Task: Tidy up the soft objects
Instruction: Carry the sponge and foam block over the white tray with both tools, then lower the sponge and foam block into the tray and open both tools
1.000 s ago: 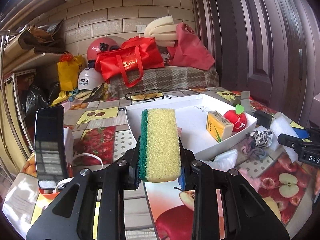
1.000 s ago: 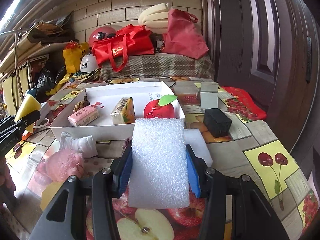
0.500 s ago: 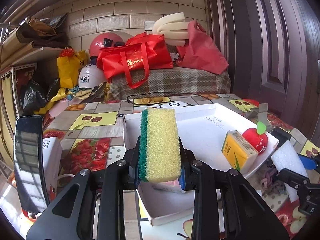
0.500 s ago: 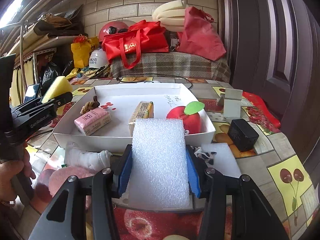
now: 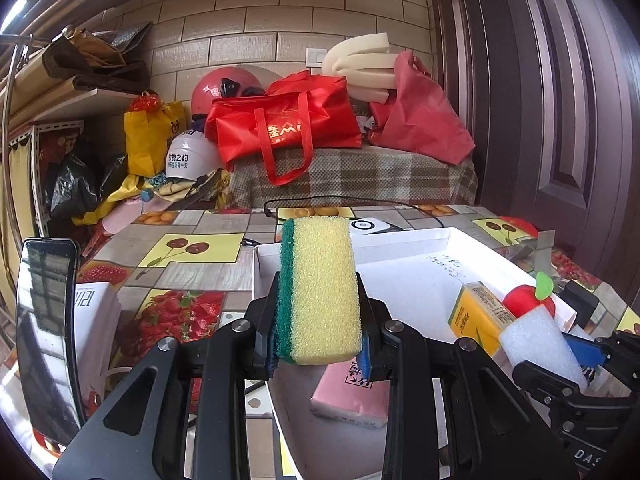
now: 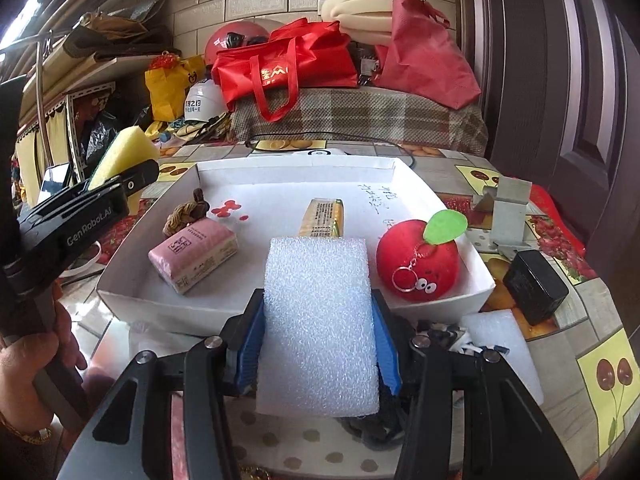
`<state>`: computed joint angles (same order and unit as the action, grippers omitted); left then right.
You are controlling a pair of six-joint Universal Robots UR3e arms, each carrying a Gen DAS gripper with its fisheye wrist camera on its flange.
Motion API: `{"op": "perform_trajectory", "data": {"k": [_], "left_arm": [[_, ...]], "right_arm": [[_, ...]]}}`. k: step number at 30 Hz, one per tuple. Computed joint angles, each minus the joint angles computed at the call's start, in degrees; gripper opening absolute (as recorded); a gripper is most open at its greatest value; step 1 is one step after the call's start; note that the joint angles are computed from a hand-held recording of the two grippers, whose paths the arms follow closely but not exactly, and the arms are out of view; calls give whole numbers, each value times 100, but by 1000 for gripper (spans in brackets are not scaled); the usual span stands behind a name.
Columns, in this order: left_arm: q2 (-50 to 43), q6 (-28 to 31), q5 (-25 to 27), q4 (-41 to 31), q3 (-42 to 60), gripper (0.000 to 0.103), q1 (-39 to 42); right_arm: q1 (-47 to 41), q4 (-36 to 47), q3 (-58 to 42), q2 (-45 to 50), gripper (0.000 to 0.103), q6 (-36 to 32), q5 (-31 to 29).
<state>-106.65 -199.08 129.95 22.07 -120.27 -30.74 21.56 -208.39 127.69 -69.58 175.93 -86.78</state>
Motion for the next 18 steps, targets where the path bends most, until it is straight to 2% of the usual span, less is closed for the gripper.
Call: {"op": "perform_trajectory", "data": {"k": [13,18], "left_arm": [[-22,74,-709,-537,323,27,407],[-88,147,-1021,-1205,689,27,555]], "right_arm": [[86,992,-2008,1005,49,579,-218],[120,1242,-2369,1167,49,638,-183]]}}
